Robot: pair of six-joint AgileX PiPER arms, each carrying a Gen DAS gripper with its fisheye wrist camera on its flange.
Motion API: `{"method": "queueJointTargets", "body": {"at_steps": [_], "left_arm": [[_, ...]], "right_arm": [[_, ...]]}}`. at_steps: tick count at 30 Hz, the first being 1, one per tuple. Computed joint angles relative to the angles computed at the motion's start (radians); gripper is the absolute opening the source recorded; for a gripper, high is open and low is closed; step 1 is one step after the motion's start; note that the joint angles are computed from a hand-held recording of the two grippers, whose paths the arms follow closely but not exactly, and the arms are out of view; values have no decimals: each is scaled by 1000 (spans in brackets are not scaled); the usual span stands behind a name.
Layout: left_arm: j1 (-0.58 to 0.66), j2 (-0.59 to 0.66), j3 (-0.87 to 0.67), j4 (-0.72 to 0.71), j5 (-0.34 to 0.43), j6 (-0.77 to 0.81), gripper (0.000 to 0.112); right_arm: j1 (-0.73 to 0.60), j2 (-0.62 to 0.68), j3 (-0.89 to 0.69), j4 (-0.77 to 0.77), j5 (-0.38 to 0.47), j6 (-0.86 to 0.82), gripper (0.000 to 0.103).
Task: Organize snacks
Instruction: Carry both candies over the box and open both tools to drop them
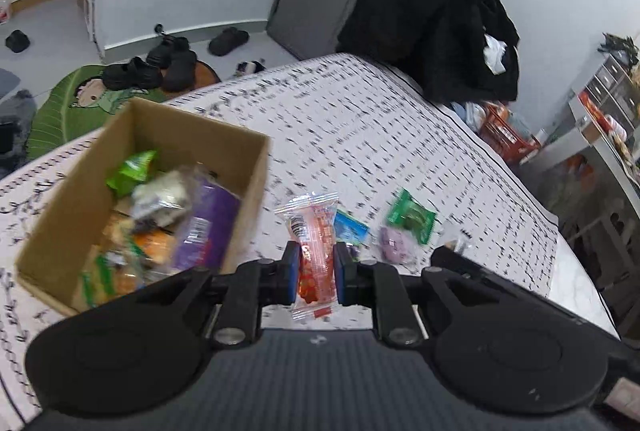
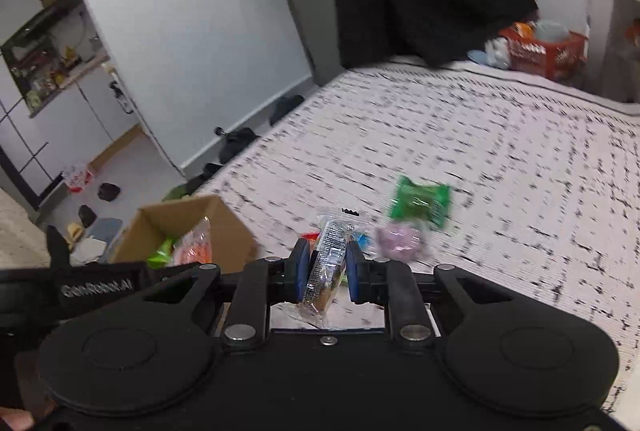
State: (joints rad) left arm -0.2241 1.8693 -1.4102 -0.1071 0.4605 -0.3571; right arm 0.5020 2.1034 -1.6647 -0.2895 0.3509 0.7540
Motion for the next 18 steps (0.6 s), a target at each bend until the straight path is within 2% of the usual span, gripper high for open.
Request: {"method": "queueJointTargets", "body": {"at_steps": [9, 18], "left_arm": [[99, -65, 83, -92, -8, 107, 17], [207, -87, 134, -284, -1, 285, 20]], "right_arm": [[73, 32, -127, -8, 78, 5, 20], [134, 91, -258, 32, 156, -32, 20]]}}
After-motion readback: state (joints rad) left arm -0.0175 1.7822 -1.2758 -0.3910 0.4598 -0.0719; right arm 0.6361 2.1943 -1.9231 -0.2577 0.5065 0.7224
